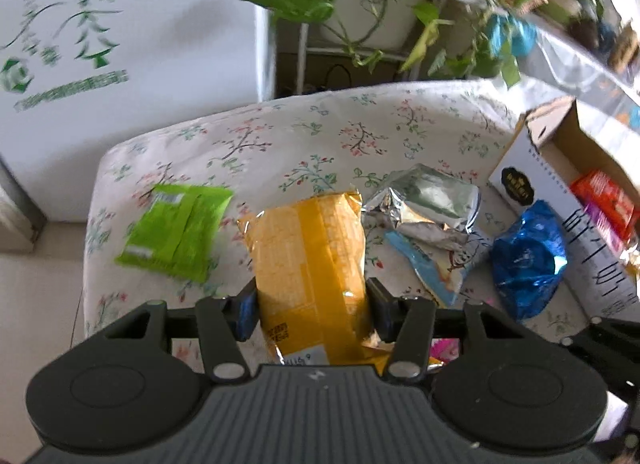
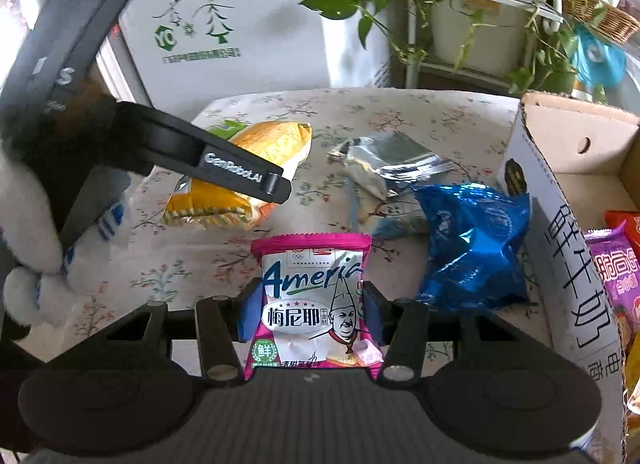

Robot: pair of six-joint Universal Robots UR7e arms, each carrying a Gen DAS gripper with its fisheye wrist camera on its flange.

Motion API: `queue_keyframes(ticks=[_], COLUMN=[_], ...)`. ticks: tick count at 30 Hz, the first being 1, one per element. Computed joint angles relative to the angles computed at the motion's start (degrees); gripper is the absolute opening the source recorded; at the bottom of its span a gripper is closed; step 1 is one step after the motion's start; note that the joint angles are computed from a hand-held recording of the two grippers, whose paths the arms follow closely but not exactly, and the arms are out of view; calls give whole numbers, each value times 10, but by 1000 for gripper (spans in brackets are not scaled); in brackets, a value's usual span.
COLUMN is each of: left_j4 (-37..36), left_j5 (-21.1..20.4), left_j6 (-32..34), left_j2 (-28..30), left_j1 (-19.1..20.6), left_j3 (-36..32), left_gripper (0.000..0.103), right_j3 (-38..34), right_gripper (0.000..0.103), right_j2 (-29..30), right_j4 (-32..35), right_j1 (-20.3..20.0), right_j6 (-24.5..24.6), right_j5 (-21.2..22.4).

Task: Organize snacks
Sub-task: 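Close left tool on yellow bag while right tool closes on pink America bag, then carry yellow bag with left tool while right tool carries pink bag to box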

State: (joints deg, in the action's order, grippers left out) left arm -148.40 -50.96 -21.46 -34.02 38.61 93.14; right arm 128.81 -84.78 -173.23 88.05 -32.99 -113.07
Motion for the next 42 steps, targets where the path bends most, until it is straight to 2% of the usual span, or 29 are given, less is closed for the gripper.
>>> queue_keyframes(ticks=[15, 20, 25, 34, 38, 42], left_j4=[-27, -13, 9, 40, 42, 18], left_j5=[84, 108, 106, 120, 130, 132], left_j6=[-167, -228, -284, -340, -345, -316], left_j2=[-57, -64, -69, -76, -76, -67], left_j1=[-49, -67, -77, -96, -104, -110], left_j3=[119, 146, 165, 177, 169, 155], left_gripper=[53, 53, 53, 52, 49, 48], right_j3=[0, -4, -7, -14, -23, -39], right_gripper=[58, 58, 58, 58, 58, 58], right_j2=[-16, -17, -16, -21, -29, -39], right_j4=[-13, -9, -1, 8, 4, 11], right_j1=[8, 10, 12, 15, 15, 12], right_j6=[-13, -22, -26, -25, -20, -3], right_j5=[20, 29, 26, 28, 37, 47])
